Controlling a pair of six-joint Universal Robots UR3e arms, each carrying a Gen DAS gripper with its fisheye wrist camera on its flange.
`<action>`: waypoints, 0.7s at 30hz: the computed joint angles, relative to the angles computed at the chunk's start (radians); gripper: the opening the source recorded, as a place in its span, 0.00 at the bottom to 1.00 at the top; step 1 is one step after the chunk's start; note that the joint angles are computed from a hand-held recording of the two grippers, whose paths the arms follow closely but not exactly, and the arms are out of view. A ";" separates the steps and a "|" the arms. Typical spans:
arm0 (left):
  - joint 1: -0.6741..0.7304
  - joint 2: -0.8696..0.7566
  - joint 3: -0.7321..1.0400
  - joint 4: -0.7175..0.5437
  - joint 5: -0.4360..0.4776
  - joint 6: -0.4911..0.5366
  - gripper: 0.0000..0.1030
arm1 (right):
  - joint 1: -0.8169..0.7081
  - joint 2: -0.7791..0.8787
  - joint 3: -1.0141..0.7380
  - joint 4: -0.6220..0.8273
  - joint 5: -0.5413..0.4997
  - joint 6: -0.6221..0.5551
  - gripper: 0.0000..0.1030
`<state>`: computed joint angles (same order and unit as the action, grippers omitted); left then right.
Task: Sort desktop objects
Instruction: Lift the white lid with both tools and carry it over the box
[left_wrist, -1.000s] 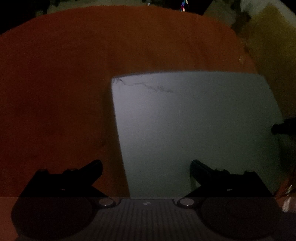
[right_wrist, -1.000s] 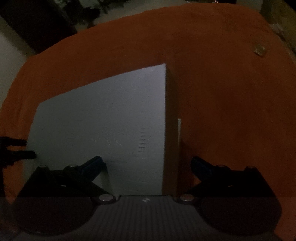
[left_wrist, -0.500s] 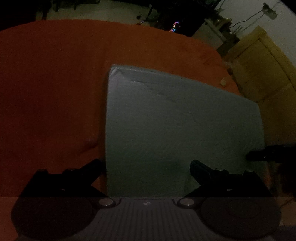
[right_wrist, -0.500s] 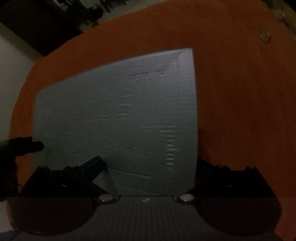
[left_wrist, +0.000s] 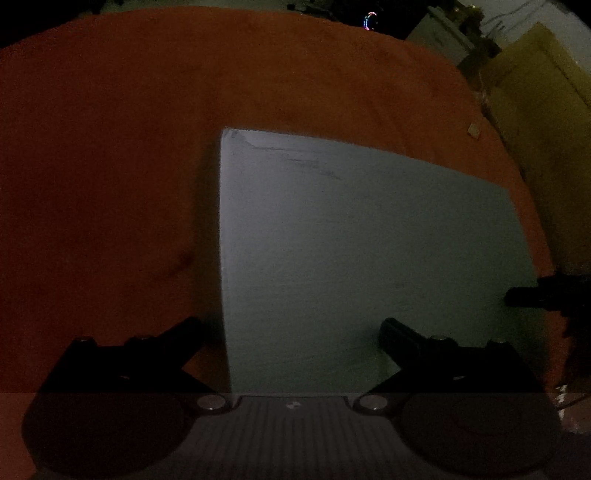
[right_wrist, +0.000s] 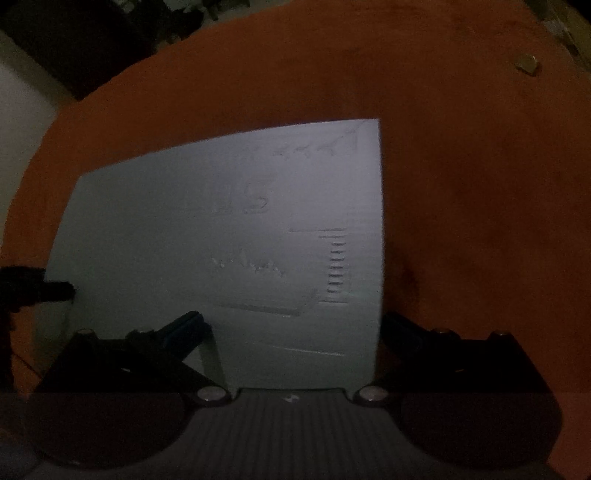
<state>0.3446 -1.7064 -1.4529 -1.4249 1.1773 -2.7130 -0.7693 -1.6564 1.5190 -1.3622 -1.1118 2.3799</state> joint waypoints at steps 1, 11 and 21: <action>0.002 0.013 -0.006 -0.012 -0.005 -0.005 0.99 | -0.010 -0.015 0.005 0.013 0.001 0.000 1.00; 0.077 0.017 0.205 -0.357 -0.009 0.087 0.99 | 0.059 -0.035 -0.078 0.091 -0.037 0.064 1.00; 0.097 0.130 0.046 -0.313 0.022 0.139 0.99 | 0.077 -0.040 -0.087 0.102 -0.062 0.034 1.00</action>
